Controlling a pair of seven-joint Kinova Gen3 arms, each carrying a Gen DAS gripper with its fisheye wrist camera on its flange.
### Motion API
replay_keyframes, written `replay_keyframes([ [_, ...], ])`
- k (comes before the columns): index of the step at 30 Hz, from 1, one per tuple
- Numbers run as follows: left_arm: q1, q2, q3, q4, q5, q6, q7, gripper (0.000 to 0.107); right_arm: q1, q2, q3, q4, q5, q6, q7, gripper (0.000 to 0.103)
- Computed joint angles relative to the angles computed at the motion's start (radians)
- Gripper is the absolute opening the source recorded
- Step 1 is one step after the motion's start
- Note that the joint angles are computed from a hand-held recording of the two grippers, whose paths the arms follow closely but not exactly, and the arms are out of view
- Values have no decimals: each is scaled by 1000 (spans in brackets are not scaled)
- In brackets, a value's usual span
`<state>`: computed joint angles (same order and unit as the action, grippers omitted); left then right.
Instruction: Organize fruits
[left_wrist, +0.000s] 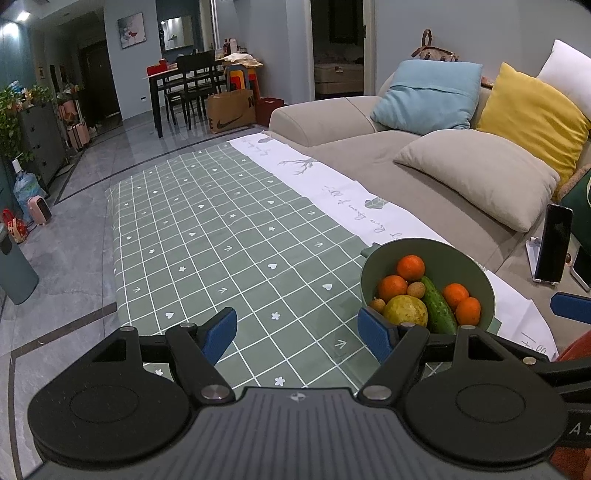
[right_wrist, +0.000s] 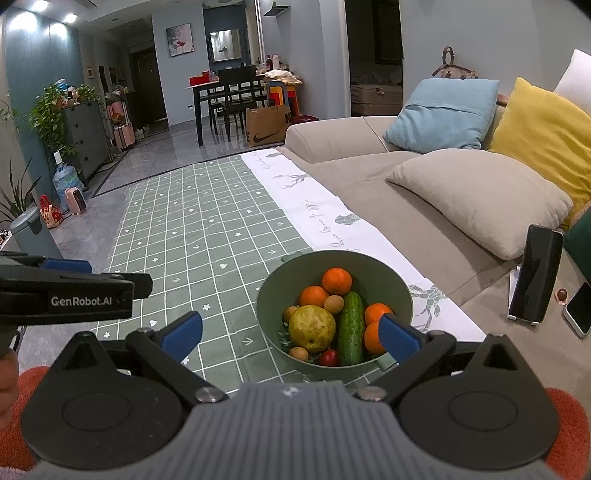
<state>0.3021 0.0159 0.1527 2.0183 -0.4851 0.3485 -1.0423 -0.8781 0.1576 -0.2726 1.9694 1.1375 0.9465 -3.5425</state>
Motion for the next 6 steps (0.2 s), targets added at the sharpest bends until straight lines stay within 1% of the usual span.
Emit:
replay_keyframes([
  [3, 1, 1, 1, 0, -5, 2, 7, 88, 3, 2, 1, -2, -4, -4, 2, 98],
  [6, -5, 3, -2, -1, 18, 0, -16, 88, 5, 2, 3, -1, -7, -10, 3, 98],
])
